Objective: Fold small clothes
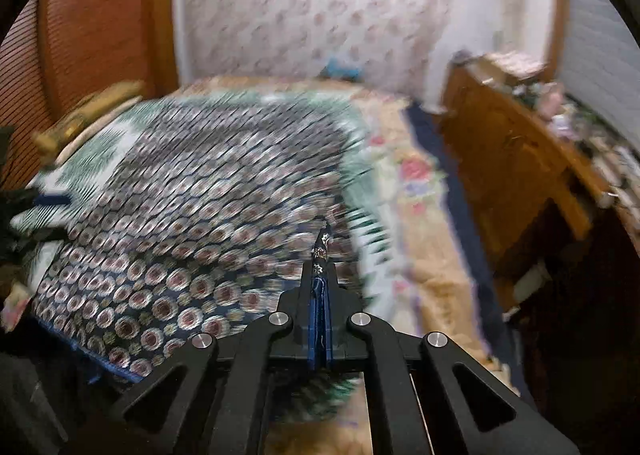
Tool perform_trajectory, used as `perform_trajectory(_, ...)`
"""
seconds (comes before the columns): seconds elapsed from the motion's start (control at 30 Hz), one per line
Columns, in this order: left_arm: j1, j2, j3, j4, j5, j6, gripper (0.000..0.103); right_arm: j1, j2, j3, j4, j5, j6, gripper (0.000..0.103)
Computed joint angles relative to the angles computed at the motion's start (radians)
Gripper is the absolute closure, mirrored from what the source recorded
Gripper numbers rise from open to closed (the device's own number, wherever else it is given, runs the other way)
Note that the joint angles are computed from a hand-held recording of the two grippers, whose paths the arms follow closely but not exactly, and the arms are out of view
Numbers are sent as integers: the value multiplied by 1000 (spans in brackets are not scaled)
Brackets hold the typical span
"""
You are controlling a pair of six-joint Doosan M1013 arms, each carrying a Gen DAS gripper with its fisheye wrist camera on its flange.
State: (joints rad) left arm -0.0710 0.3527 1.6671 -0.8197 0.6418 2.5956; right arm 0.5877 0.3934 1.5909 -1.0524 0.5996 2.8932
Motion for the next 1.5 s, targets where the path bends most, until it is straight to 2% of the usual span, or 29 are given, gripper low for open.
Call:
perform_trajectory(0.17, 9, -8, 14, -24, 56, 30, 26, -5, -21, 40, 7, -13, 63, 101)
perform_trajectory(0.33, 16, -17, 29, -55, 120, 59, 43, -6, -17, 30, -2, -17, 94, 101)
perform_trajectory(0.5, 20, -22, 47, -64, 183, 57, 49, 2, 2, 9, -4, 0, 91, 97)
perform_trajectory(0.53, 20, -27, 53, -73, 180, 63, 49, 3, 3, 8, -3, 5, 89, 95)
perform_trajectory(0.6, 18, -34, 62, -75, 177, 67, 49, 6, 6, 5, -6, 20, 92, 80)
perform_trajectory(0.63, 17, -37, 64, -73, 178, 67, 49, 9, 7, 6, -17, 21, 103, 77)
perform_trajectory(0.67, 15, -40, 67, -73, 177, 72, 55, 9, 7, 7, -24, 16, 110, 70)
perform_trajectory(0.7, 14, -39, 67, -70, 178, 69, 70, 10, 6, 8, -27, 15, 115, 63)
perform_trajectory(0.8, 9, -43, 74, -72, 165, 77, 97, 15, 2, 14, -56, 10, 143, 59)
perform_trajectory(0.83, 10, -46, 78, -92, 159, 92, 99, 18, 0, 18, -70, 9, 156, 59)
perform_trajectory(1.0, 22, -60, 70, -195, 180, 164, 99, 33, -8, 27, -113, -19, 183, 46)
perform_trajectory(1.2, 10, -59, 21, -269, 182, 213, 99, 60, -20, 40, -144, -119, 185, 41)
perform_trajectory(1.33, 6, -34, -37, -302, 195, 198, 99, 76, -26, 44, -142, -171, 157, 37)
perform_trajectory(1.5, -4, -16, -71, -311, 169, 181, 99, 86, -32, 51, -129, -217, 106, 34)
